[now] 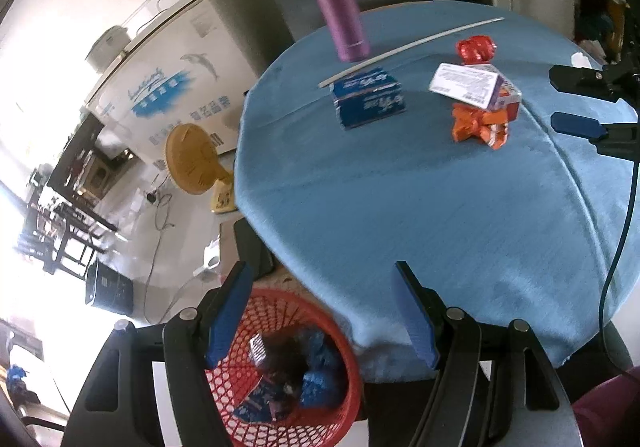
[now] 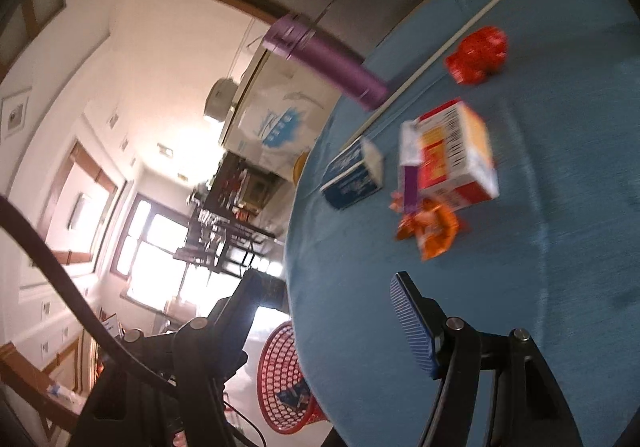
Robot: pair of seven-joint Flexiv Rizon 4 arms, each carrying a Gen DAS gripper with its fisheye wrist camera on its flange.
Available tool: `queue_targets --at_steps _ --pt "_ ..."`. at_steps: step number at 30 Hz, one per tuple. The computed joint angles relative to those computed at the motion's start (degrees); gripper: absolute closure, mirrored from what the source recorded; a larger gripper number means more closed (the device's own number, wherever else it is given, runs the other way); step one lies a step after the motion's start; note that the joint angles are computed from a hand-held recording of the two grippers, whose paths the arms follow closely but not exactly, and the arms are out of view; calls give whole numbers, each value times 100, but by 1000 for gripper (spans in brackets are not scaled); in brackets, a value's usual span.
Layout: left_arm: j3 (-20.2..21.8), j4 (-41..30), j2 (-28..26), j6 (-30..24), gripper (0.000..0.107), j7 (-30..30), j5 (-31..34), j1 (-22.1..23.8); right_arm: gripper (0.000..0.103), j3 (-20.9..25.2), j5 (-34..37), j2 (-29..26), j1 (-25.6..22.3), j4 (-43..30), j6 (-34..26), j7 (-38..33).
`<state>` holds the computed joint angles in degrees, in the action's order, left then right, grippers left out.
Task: Collect trash
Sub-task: 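Move both tools back over the table toward the remaining trash, then grasp the white medicine box with left tool while right tool grasps white tissue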
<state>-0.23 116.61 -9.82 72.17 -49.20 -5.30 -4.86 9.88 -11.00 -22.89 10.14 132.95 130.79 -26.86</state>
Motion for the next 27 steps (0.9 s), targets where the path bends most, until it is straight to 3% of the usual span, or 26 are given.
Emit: queue_targets --at_steps 12,21,27 --pt "-145 -492 -287 -317 35 -174 310 -311 33 -154 169 268 -355 543 311 100" --pt "-595 -1432 -935 -1405 35 -130 -587 -495 33 -430 1226 701 -321 1053 233 -213" --pt "-692 -2696 -1725 -2462 35 -754 -907 -752 32 -550 1631 887 -455 1341 162 -266"
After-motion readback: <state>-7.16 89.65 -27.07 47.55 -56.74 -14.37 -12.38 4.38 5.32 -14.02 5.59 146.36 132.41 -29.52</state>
